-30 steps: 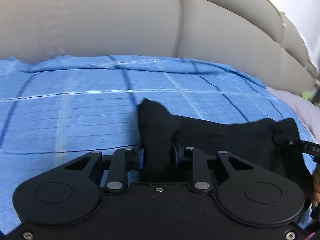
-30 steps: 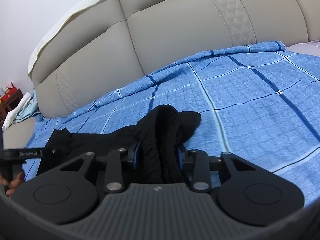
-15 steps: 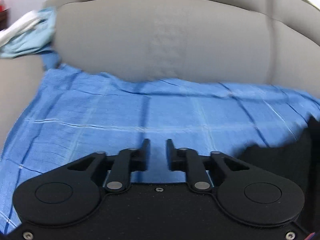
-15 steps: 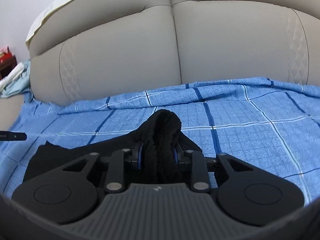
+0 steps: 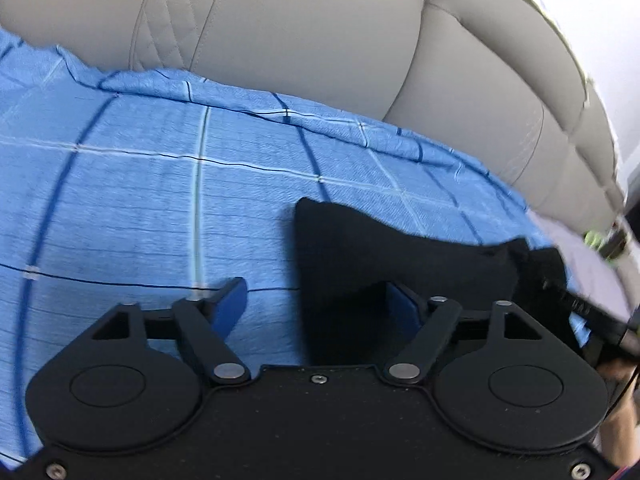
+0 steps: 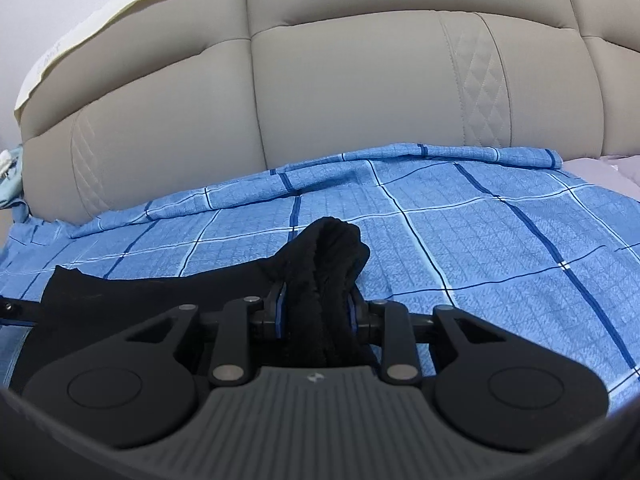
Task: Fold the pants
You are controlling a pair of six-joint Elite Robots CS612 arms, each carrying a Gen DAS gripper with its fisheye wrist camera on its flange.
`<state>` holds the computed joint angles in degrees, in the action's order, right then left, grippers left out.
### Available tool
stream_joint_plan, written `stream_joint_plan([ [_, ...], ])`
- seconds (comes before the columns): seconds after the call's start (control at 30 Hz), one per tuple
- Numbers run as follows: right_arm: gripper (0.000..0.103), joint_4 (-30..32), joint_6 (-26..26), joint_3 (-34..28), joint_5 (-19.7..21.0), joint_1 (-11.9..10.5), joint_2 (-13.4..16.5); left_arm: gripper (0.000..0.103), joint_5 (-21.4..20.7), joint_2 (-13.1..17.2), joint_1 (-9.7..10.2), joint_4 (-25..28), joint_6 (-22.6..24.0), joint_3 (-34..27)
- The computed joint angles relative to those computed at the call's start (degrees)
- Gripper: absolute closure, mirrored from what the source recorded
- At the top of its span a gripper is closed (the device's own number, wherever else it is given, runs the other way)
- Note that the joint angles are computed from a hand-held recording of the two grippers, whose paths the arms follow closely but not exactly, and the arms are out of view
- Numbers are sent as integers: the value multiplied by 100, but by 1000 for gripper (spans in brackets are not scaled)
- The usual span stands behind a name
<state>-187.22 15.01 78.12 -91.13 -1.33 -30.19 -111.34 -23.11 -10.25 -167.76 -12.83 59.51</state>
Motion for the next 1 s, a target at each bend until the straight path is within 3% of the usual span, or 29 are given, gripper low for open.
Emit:
stream_joint_plan([
  [0.13, 65, -47, -100, 1, 230, -47, 14, 24, -37, 90, -59, 9, -116, -149],
  [0.2, 51, 23, -79, 23, 406, -95, -13, 28, 13, 100, -102, -7, -9, -152],
  [0.23, 36, 78, -78, 31, 444, -119, -30, 31, 23, 96, -121, -17, 17, -139],
  [0.33, 27, 139, -99, 139, 569, -202, -109, 30, 102, 65, -171, -76, 127, -62],
  [0.4, 20, 235, -99, 218, 858, -302, -166, 28, 128, 62, -182, -138, 114, -33],
  [0.5, 14, 330, 69, 224, 1697, -496, -122, 28, 79, 83, -186, -221, -13, -37],
  [0.53, 14, 226, 122, 198, 1889, -532, -76, 32, 74, 87, -189, -253, -35, -32],
  [0.67, 21, -64, 422, 112, 2228, -566, 58, 65, 374, 17, -227, -372, -80, 124],
  [0.73, 25, 10, 251, 123, 2179, -538, 29, 69, 117, -38, -167, -340, -241, 221],
  [0.83, 26, 35, -26, 166, 2100, -494, -2, 61, -214, -14, -96, -454, -283, 277],
  [0.9, 26, 43, -78, 163, 2056, -481, -4, 39, -583, 78, -54, -379, -305, 104],
  [0.93, 26, 35, -89, 173, 2036, -476, -10, 20, -818, 146, -35, -314, -329, -29],
  [0.97, 26, 27, -102, 180, 2016, -471, -13, 9, -984, 223, -30, -295, -370, -160],
  [1.0, 26, 18, -111, 178, 1999, -464, -9, 8, -958, 271, -49, -350, -434, -231],
])
